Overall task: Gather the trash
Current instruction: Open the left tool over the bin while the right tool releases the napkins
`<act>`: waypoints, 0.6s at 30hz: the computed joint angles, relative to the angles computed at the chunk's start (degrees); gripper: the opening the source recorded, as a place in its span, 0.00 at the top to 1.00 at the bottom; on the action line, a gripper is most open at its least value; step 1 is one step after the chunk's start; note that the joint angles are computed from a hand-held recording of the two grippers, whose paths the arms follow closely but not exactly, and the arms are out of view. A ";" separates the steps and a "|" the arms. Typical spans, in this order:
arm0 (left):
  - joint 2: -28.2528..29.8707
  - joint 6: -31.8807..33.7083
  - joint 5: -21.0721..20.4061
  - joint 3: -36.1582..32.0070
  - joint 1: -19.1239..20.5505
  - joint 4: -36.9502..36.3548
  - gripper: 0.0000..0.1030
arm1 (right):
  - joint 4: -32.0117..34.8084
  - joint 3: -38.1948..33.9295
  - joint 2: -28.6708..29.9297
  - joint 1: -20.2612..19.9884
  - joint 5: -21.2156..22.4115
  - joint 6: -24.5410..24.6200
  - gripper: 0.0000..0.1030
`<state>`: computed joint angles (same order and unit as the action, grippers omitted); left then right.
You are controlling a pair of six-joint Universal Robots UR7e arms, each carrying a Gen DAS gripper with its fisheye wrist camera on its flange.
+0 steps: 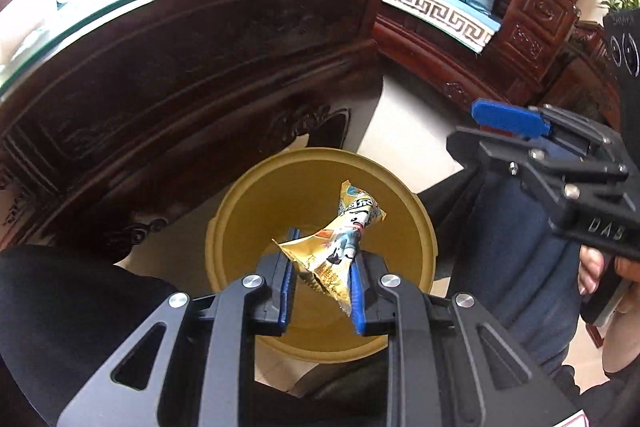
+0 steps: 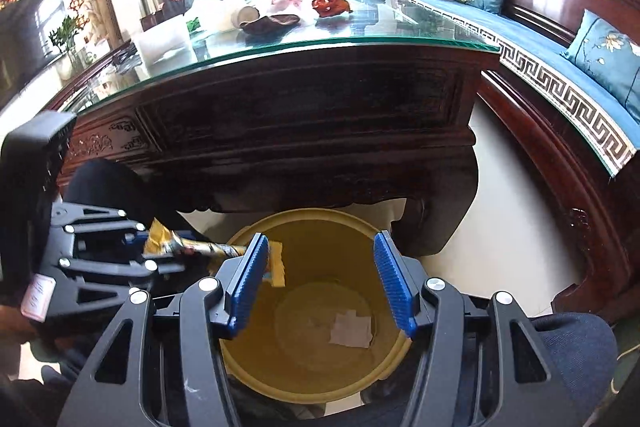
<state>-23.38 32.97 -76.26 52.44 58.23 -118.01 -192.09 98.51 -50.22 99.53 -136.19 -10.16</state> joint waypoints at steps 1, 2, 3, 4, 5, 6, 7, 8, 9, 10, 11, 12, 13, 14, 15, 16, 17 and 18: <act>0.16 0.45 -0.03 -0.11 -0.13 0.54 0.77 | 0.09 0.04 -0.16 -0.04 0.01 0.17 0.47; 0.29 0.93 -0.06 -0.20 -0.22 1.11 0.77 | -0.02 0.14 -0.31 -0.15 0.09 0.23 0.47; 0.45 1.60 -0.14 -0.43 -0.38 2.21 0.76 | -0.06 0.15 -0.39 -0.18 0.08 0.28 0.47; 0.68 2.38 -0.42 -0.68 -0.45 3.07 0.76 | -0.04 0.16 -0.51 -0.22 0.24 0.27 0.47; 0.59 2.97 -0.75 -0.42 -0.56 3.34 0.74 | -0.11 0.12 -0.55 -0.23 0.29 0.21 0.47; 0.65 3.42 -1.08 -0.44 -0.65 3.76 0.60 | -0.31 0.02 -0.52 -0.24 0.19 0.10 0.47; 0.63 3.82 -1.46 -0.29 -0.68 3.78 0.53 | -0.38 -0.05 -0.52 -0.27 0.22 0.01 0.47; 0.37 4.29 -1.63 0.34 -0.77 3.14 0.43 | -0.50 -0.15 -0.50 -0.30 0.30 -0.09 0.47; 0.28 4.79 -1.62 0.69 -0.88 2.66 0.42 | -0.68 -0.22 -0.46 -0.35 0.41 -0.12 0.47; 0.30 5.05 -1.68 0.77 -0.93 2.59 0.42 | -0.72 -0.28 -0.44 -0.37 0.58 -0.11 0.47; 0.22 4.99 -1.76 0.94 -0.96 2.51 0.42 | -0.60 -0.41 -0.43 -0.40 0.85 -0.13 0.47; 0.36 4.80 -1.83 0.67 -0.95 2.59 0.42 | -0.67 -0.60 -0.30 -0.39 0.96 -0.26 0.47; 0.10 4.61 -1.89 1.14 -0.97 2.11 0.42 | -0.54 -0.77 -0.25 -0.38 1.22 -0.37 0.47; 0.02 4.28 -1.90 1.35 -0.95 1.47 0.42 | -0.29 -1.00 -0.21 -0.38 1.76 -0.55 0.47; 0.04 3.82 -2.05 1.14 -0.87 1.16 0.43 | -0.17 -1.25 -0.12 -0.33 2.05 -0.76 0.47; 0.08 3.30 -2.31 0.87 -0.78 0.87 0.43 | -0.23 -1.55 0.00 -0.30 2.30 -1.10 0.47; 0.05 2.74 -2.37 0.81 -0.74 0.12 0.43 | -0.12 -2.09 0.19 -0.25 2.62 -1.51 0.47; 0.08 2.26 -2.29 0.51 -0.66 -0.62 0.43 | -0.02 -2.55 0.32 -0.23 2.96 -1.81 0.47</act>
<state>-23.30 35.23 -78.55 52.95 57.57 -118.63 -192.11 95.96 -49.91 99.31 -133.23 -11.97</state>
